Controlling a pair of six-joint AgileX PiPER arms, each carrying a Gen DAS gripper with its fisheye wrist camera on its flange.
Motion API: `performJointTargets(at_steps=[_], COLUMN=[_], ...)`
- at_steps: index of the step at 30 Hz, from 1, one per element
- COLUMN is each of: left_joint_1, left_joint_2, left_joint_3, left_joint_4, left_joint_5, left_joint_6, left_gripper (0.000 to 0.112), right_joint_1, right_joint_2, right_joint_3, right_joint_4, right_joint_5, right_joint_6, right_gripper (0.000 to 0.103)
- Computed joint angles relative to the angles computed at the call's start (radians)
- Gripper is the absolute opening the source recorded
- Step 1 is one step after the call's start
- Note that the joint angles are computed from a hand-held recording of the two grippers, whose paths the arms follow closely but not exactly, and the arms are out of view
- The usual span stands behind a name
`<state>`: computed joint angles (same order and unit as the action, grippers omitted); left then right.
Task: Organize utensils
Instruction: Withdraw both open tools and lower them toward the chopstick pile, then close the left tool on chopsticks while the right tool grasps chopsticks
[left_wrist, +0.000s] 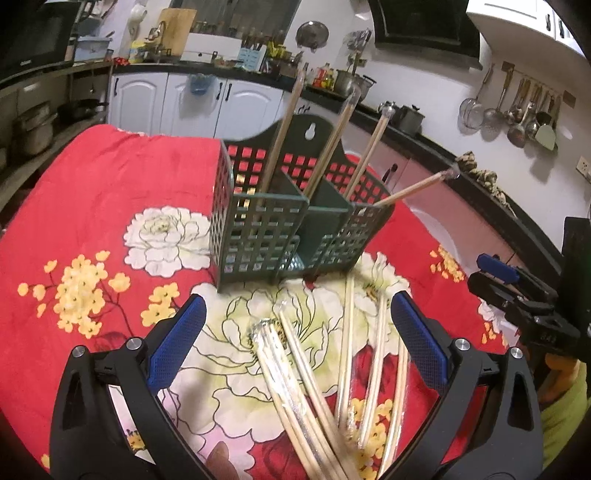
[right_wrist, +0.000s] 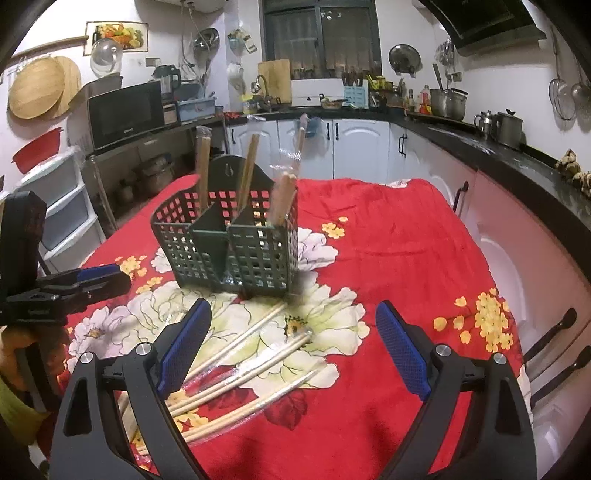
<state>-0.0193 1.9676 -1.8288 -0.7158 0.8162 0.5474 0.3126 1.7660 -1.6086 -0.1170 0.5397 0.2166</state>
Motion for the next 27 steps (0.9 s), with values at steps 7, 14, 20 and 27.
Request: performJointTargets(at_steps=[7,14,20,27], left_joint_1=[-0.013,-0.027,-0.023,-0.009], left_joint_2=[0.023,0.031,0.048,0.089], left_joint_3=[0.01,0.033,0.027,-0.007], left_joint_4=[0.032,0.06,0.054,0.068], left_joint_5=[0.016,0.023,0.048,0.098], left_joint_6=[-0.008,-0.007,-0.007,-0.036], left_gripper=[0.092,0.092,0.092,0.063], right_joint_1=[-0.021,-0.036,-0.05,-0.049], right_joint_2=[0.027,0.055,0.076,0.108], right_joint_3=[-0.003,0.004,-0.004,-0.034], right_joint_4=[0.044,0.06,0.093,0.148], right_joint_5=[0.017,0.035,0.061,0.084], right_joint_6=[-0.031,-0.038,-0.059,-0.113], right_gripper=[0.088,0.088,0.088,0.081])
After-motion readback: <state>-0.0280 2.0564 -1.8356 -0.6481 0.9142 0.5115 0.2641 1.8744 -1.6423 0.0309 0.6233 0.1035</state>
